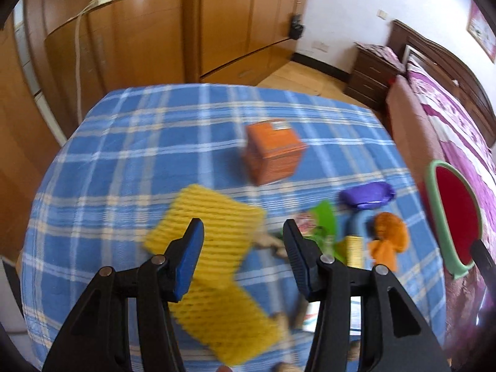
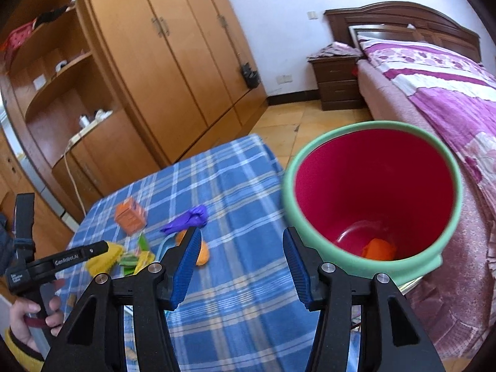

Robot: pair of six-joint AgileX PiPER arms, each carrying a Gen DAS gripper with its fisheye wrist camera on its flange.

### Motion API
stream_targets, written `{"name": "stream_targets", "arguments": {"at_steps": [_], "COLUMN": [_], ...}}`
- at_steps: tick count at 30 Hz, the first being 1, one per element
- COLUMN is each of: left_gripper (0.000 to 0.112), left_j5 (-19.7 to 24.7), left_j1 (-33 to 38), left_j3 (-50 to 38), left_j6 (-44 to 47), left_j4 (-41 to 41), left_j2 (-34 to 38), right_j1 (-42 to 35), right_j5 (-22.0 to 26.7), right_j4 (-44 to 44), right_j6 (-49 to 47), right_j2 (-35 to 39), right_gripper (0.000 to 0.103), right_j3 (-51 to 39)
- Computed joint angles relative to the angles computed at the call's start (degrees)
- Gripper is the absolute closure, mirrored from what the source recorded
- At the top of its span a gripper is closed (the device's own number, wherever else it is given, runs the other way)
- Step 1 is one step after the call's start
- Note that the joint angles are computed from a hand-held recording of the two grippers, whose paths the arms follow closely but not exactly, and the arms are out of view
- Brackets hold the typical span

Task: Collect trash
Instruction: 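Move both open tools back over the table, then close the right tool on the orange foam sleeve while the left tool grasps a yellow foam net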

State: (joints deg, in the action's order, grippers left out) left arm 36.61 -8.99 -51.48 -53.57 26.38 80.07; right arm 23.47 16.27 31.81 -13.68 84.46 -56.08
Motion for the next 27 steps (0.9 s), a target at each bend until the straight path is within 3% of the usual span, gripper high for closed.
{"name": "stream_targets", "arguments": {"at_steps": [2, 5, 11, 15, 18, 27], "left_gripper": [0.058, 0.044, 0.038, 0.032, 0.031, 0.031], "left_j5": [-0.4, -0.1, -1.4, -3.0, -5.4, -6.4], "left_j1": [1.8, 3.6, 4.4, 6.8, 9.5, 7.9], "left_j3": [0.9, 1.5, 2.6, 2.2, 2.9, 2.9], "left_j6": [0.7, 1.4, -1.0, 2.1, 5.8, 1.5], "left_j4": [-0.2, -0.5, 3.2, -0.4, -5.4, -1.8], "left_j2": [0.3, 1.7, 4.2, 4.9, 4.5, 5.2], "right_j1": [1.6, 3.5, 6.3, 7.4, 7.8, 9.4], "right_j5": [0.2, 0.9, 2.9, 4.6, 5.9, 7.0], "right_j4": [-2.6, -5.1, -9.0, -10.6, -10.8, -13.7], "right_j6": [2.4, 4.6, 7.2, 8.2, 8.2, 11.0], "right_j2": [1.3, 3.4, 7.7, 10.8, 13.0, 17.9], "right_gripper": [0.047, 0.047, 0.047, 0.047, 0.047, 0.047], "right_j3": [-1.2, -3.0, -6.8, -9.8, -12.0, -16.4]}}
